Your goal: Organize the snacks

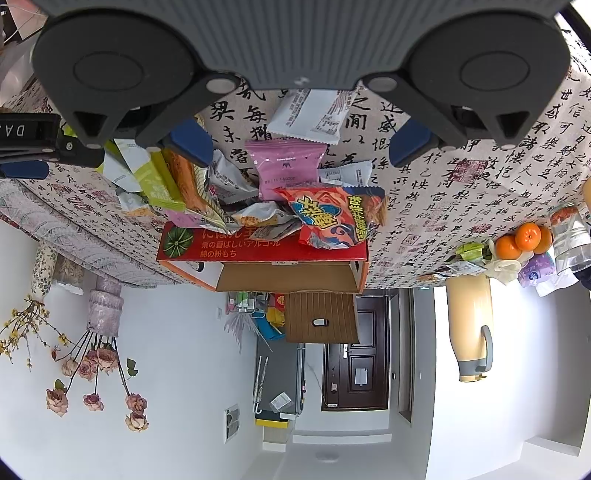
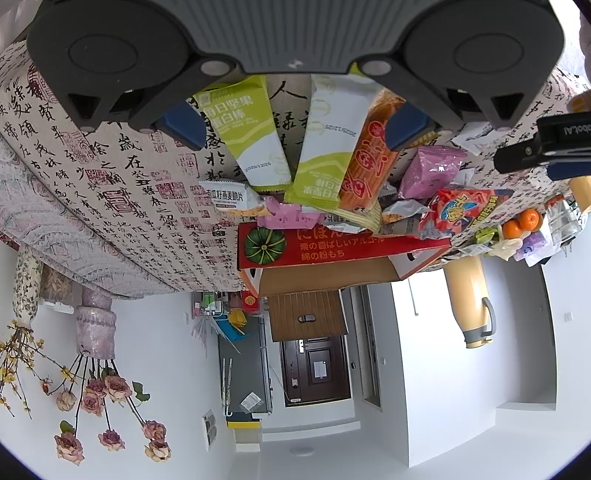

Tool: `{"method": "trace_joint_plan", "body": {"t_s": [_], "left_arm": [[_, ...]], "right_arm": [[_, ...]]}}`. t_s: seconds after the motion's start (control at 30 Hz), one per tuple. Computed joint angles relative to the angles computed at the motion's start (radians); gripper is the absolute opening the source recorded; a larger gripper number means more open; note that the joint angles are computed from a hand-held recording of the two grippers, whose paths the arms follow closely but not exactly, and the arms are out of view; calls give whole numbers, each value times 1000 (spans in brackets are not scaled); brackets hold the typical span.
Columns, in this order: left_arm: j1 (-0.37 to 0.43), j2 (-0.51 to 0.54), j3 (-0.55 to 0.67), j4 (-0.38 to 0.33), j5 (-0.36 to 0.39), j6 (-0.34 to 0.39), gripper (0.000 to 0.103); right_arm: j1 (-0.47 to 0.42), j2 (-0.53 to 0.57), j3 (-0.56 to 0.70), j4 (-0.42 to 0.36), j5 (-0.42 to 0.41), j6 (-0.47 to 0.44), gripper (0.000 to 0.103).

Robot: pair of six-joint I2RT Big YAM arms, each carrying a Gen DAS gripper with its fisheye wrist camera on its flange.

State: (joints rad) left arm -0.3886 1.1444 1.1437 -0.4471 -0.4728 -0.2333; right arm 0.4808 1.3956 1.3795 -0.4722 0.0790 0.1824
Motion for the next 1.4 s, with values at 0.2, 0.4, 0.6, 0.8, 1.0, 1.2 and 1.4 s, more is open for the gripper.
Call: {"method": "trace_joint_plan", "body": {"t_s": [0.2,0.4,0.6,0.8,1.0,1.2,1.4], "left_arm": [[2,5,2,-1,7,-15,103],[7,14,11,-18,14,-27,103],[22,28,21,-7,28,-56,103],[39,52,41,-24,42,-50,103],[48,70,55,-41,50,-53,103],[57,88,76,-88,67,-76,103],[62,107,97,-131,80,-81,103]], "right_arm": [[-3,4,0,3,-1,6,103],[-9,7,1,9,1,8,102],[-28,25,21,-5,9,-5,92],[-67,86,104,-111,-53,-21,78],[-77,171,202,-179,-79,-81,60],[-71,232,269,-228,-77,-137,49],[-69,229,247,-204,-80,-136,38]]}}
